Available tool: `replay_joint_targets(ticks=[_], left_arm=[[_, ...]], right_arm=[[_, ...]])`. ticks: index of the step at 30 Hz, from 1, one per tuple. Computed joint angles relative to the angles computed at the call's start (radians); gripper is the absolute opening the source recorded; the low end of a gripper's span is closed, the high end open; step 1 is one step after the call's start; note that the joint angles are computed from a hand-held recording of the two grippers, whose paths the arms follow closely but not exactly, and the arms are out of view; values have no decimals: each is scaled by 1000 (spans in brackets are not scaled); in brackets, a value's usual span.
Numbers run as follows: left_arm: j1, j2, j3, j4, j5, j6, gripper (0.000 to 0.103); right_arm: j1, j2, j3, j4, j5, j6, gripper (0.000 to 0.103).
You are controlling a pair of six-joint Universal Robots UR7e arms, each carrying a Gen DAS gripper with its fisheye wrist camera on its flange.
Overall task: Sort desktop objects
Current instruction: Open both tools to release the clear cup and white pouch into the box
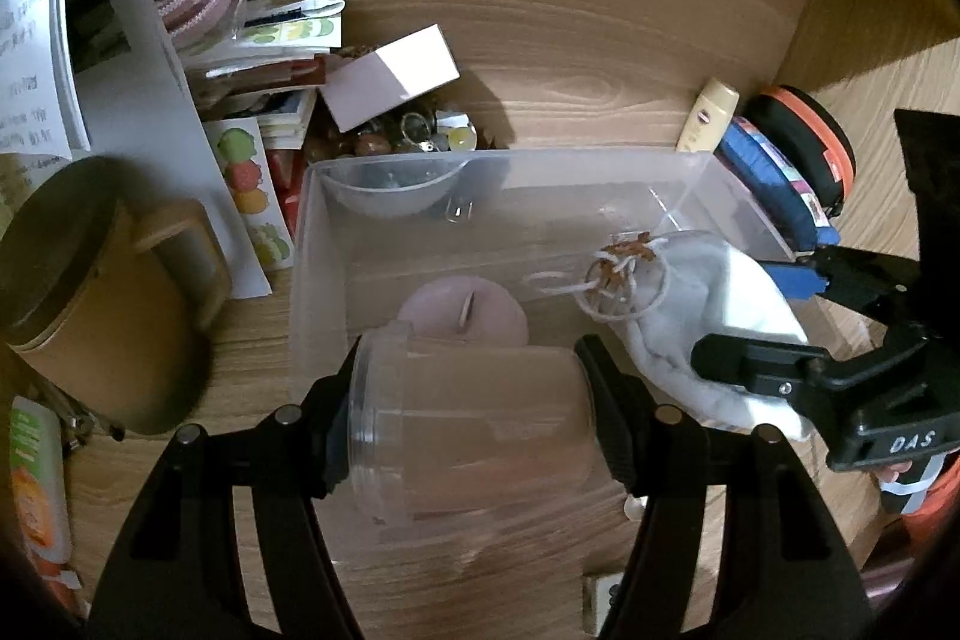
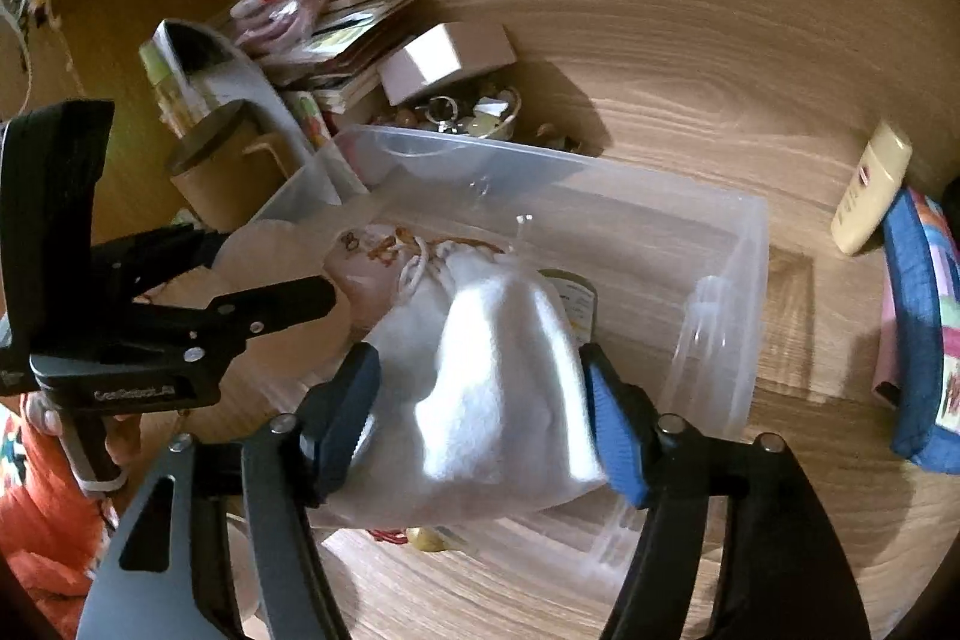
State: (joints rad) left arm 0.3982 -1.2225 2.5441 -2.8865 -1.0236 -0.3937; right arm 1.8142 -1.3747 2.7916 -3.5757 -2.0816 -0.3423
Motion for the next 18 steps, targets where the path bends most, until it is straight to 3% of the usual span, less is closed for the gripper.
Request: replay_joint_targets(ticks=[7, 18], left_arm=[[-17, -3, 12, -5, 12, 3, 66], [-44, -28, 24, 2, 21, -11, 66]], right_arm=[[40, -18, 1, 3, -44, 17, 80], [121, -63, 28, 2, -103, 55, 81]])
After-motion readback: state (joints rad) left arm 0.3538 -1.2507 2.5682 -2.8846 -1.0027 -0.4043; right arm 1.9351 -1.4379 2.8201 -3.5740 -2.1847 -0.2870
